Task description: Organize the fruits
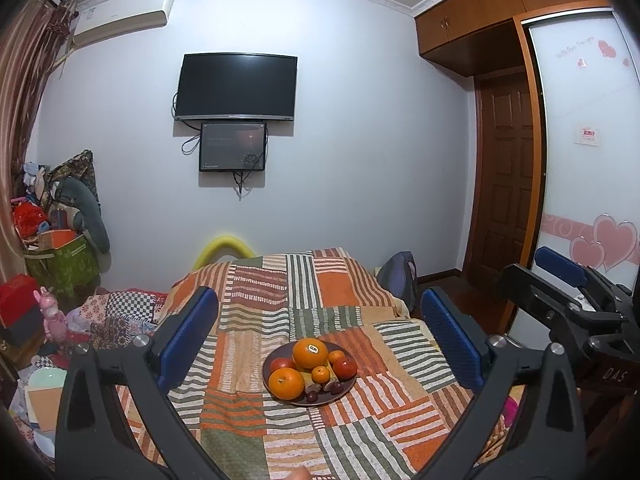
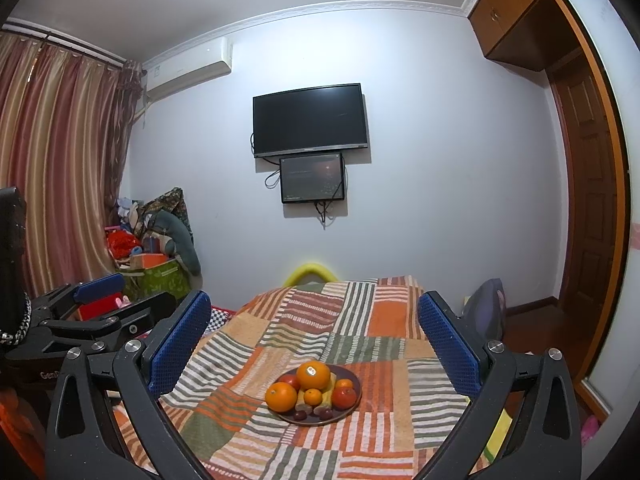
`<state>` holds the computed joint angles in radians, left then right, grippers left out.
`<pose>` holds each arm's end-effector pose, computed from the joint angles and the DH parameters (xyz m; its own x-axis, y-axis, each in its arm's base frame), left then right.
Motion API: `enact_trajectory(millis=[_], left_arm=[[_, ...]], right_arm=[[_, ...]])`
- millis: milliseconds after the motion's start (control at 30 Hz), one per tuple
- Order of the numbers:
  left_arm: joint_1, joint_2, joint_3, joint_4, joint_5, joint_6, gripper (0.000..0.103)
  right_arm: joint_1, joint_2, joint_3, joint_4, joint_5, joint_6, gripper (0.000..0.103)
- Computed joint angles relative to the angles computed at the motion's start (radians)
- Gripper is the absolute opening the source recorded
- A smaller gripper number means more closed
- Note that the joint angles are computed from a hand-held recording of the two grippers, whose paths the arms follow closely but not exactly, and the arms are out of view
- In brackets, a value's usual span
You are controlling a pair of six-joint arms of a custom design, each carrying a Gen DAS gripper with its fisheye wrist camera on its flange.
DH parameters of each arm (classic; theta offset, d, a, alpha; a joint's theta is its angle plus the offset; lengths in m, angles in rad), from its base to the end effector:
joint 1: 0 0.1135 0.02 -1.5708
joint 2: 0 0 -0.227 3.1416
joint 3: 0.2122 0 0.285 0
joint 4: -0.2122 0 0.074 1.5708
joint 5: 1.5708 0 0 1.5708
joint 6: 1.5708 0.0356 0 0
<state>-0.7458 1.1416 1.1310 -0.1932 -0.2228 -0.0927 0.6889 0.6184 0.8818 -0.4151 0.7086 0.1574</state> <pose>0.2340 -0.2054 0.3550 -0.1946 0.0568 -0.9792 0.4869 0.8722 -0.0461 0.1601 0.1018 0.3603 -0.1130 0.0611 -0.9917 0.0321 0.9978 0.0578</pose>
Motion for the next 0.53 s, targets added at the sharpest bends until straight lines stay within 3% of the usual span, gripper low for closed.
enact_trajectory(millis=[533], left_arm=[[0.005,0.015,0.008,-0.011,0.009,-0.006,0.103]], right_arm=[[-0.023,0.007,0.003,-0.015,-0.018,0.01,0.103]])
